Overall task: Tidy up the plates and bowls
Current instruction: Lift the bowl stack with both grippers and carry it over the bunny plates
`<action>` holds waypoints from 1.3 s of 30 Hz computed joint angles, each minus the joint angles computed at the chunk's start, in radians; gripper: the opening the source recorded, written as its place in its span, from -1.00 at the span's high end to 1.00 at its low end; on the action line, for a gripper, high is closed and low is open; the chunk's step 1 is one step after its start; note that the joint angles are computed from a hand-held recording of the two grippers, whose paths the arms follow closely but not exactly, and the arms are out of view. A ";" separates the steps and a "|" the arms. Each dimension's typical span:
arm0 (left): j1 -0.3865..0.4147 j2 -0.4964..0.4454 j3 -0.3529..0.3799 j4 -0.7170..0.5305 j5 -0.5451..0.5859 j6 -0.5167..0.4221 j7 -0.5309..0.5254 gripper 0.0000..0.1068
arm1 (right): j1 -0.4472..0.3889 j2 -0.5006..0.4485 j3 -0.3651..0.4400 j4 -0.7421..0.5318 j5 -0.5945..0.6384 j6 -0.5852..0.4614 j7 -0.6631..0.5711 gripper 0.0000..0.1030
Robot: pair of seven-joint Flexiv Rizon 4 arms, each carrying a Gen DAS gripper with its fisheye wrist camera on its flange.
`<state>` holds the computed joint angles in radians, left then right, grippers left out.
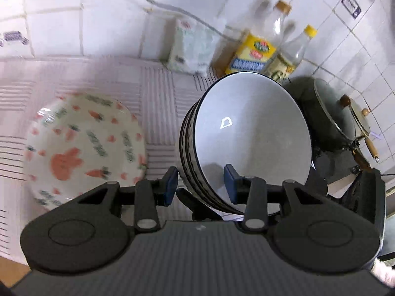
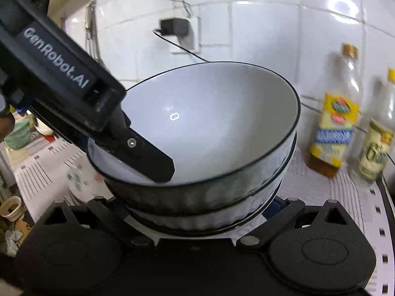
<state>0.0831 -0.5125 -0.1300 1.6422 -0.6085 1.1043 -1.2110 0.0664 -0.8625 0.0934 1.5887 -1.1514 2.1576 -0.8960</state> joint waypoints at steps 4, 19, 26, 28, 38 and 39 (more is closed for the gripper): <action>0.021 0.069 0.024 0.051 -0.007 -0.016 0.006 0.27 | 0.025 0.009 0.013 -0.026 -0.032 0.004 0.008 -0.97; 0.103 0.112 0.095 0.091 0.009 -0.125 0.122 0.27 | 0.174 -0.014 0.086 -0.042 0.217 -0.134 -0.144 -0.97; 0.138 0.052 0.092 0.047 0.005 -0.191 0.160 0.27 | 0.308 -0.048 0.000 -0.051 0.465 -0.122 -0.292 -0.97; 0.138 0.030 0.100 0.019 0.031 -0.217 0.160 0.27 | 0.333 -0.058 -0.011 -0.061 0.512 -0.137 -0.324 -0.97; 0.163 -0.079 0.079 -0.075 0.055 -0.285 0.224 0.27 | 0.398 -0.096 -0.024 -0.107 0.691 -0.258 -0.404 -0.97; 0.163 -0.085 0.079 -0.082 0.057 -0.290 0.222 0.27 | 0.396 -0.096 -0.019 -0.107 0.697 -0.269 -0.410 -0.97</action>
<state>0.2459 -0.5976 -0.0511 1.5601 -0.5517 0.8144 -0.9894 0.4623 -0.9584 0.0748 1.4815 -0.4545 1.8886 -1.3060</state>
